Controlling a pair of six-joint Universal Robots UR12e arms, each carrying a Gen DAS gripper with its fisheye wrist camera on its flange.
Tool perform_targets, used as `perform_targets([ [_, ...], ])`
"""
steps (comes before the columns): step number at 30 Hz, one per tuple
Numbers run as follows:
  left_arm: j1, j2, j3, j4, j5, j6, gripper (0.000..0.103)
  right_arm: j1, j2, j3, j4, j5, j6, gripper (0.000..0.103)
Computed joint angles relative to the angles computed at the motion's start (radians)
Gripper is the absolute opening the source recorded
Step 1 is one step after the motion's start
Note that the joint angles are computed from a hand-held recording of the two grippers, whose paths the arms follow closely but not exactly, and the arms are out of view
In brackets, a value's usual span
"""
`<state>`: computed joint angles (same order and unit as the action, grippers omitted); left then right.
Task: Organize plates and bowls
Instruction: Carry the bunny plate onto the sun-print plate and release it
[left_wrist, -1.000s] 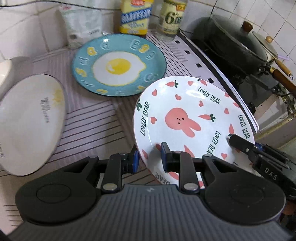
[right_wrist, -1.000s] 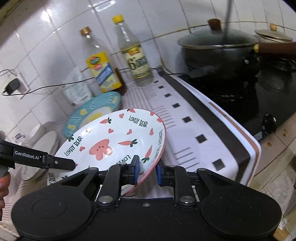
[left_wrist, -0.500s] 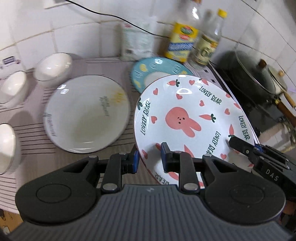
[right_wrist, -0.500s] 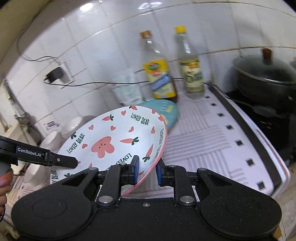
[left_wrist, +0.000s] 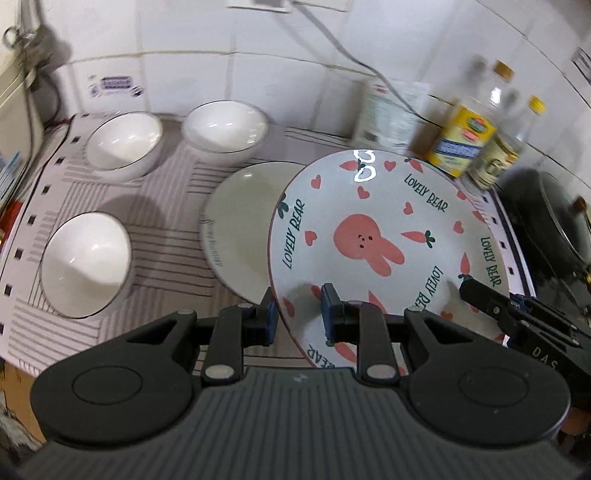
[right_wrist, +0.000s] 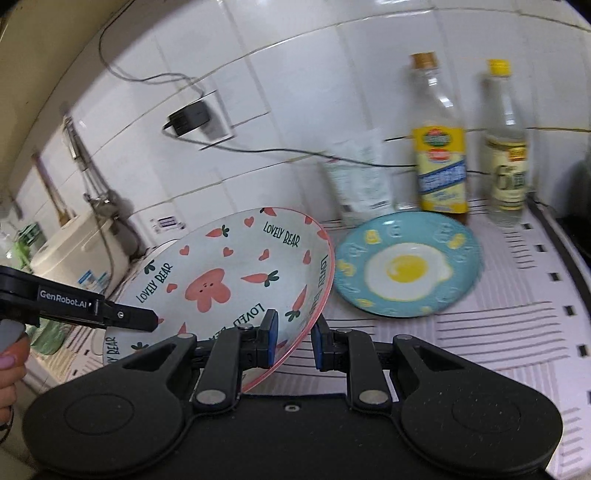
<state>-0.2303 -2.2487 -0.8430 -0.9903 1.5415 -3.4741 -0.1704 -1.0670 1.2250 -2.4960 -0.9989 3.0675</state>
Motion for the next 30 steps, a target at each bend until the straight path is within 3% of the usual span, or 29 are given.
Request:
perform_targets([
  [8,0.036,-0.023,0.021,-0.065,-0.007,-0.044,0.022,0.039,0.061,-0.085,0.096,0.013,-0.024,0.023],
  [15,0.055,-0.098,0.124,-0.161,-0.012,-0.026,0.022,0.067,0.119,-0.147,0.151,-0.012,-0.003,0.023],
  [22,0.074,-0.205,0.318,-0.342,-0.066,0.018,0.023,0.087,0.158,-0.192,0.181,-0.079,0.043,0.023],
  [30,0.088,-0.360,0.637,-0.607,-0.103,0.087,0.025,0.114,0.166,-0.220,0.214,-0.183,0.098,0.023],
])
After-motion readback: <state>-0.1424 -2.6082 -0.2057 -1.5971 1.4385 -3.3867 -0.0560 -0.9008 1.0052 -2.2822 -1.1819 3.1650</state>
